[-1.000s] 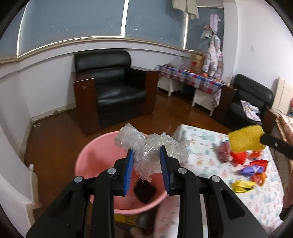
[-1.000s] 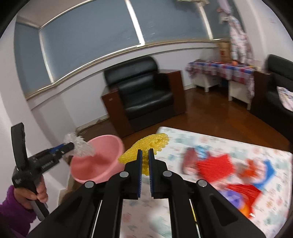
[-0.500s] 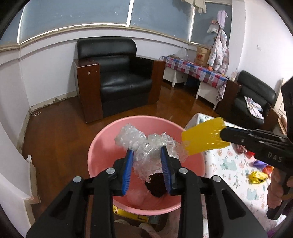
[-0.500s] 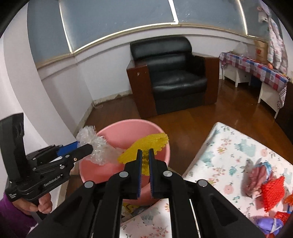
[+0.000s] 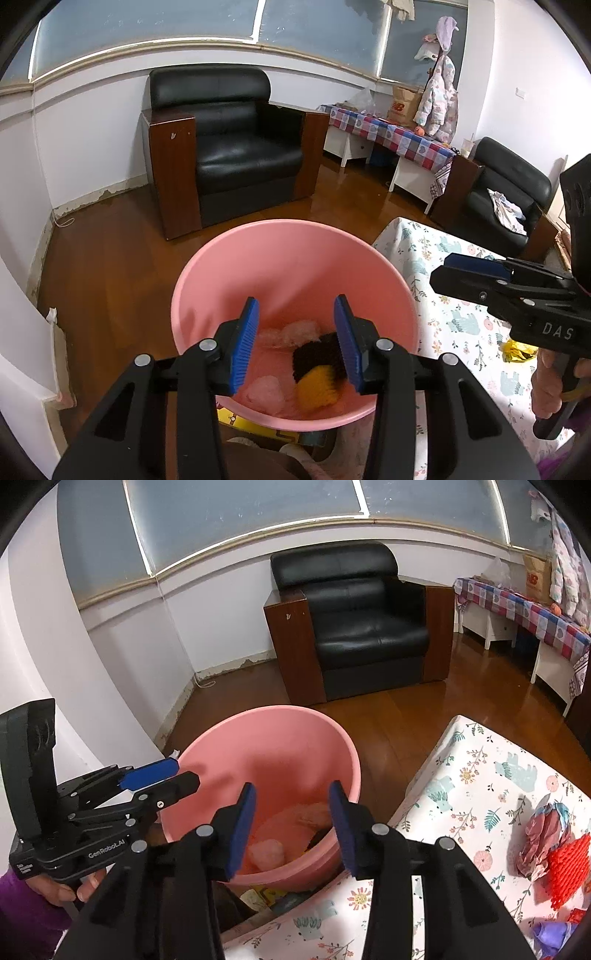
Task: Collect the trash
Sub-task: 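Carry the bubble wrap and yellow sleeve into the pink bucket and open both grippers, then move both open grippers back over the table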
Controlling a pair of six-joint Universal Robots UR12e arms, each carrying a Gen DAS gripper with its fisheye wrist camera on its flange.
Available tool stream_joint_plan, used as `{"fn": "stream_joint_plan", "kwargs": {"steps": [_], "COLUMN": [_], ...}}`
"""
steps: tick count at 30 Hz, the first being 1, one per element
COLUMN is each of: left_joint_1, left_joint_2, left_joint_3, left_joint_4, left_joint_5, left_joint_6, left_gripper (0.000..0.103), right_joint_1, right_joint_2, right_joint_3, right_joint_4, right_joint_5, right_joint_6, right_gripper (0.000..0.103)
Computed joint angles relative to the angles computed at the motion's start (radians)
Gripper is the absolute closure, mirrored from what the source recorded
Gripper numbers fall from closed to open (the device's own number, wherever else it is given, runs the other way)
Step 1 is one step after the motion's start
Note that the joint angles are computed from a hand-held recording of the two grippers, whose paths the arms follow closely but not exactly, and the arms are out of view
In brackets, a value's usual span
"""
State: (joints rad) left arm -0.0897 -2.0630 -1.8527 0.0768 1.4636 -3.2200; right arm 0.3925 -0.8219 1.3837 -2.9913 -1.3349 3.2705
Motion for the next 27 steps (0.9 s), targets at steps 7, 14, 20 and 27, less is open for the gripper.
{"fn": "stream_joint_plan", "kwargs": {"steps": [7,14,20,27], "left_joint_1": [-0.011,-0.028,-0.054,-0.091], "left_joint_2": [0.002,0.001,-0.002,-0.008], "left_joint_3": [0.003,0.012,0.024,0.043], "left_joint_4": [-0.009,-0.013,-0.026,-0.047], "left_joint_5": [-0.025,-0.061,-0.1,-0.122], "left_joint_6": [-0.013,-0.011,-0.016,0.022], "left_gripper": [0.061,0.061,0.061,0.061], "right_joint_1": [-0.006,-0.021,-0.047,-0.089], "right_joint_2": [-0.043,-0.11,-0.175,-0.26], "right_joint_3": [0.081,0.21,0.33,0.475], "right_joint_4": [-0.045,-0.084,-0.132,-0.185], "right_joint_5": [-0.017,-0.08,-0.152,-0.247], "right_joint_6": [0.025,0.041,0.078,0.156], "right_gripper": [0.063,0.063,0.063,0.063]}}
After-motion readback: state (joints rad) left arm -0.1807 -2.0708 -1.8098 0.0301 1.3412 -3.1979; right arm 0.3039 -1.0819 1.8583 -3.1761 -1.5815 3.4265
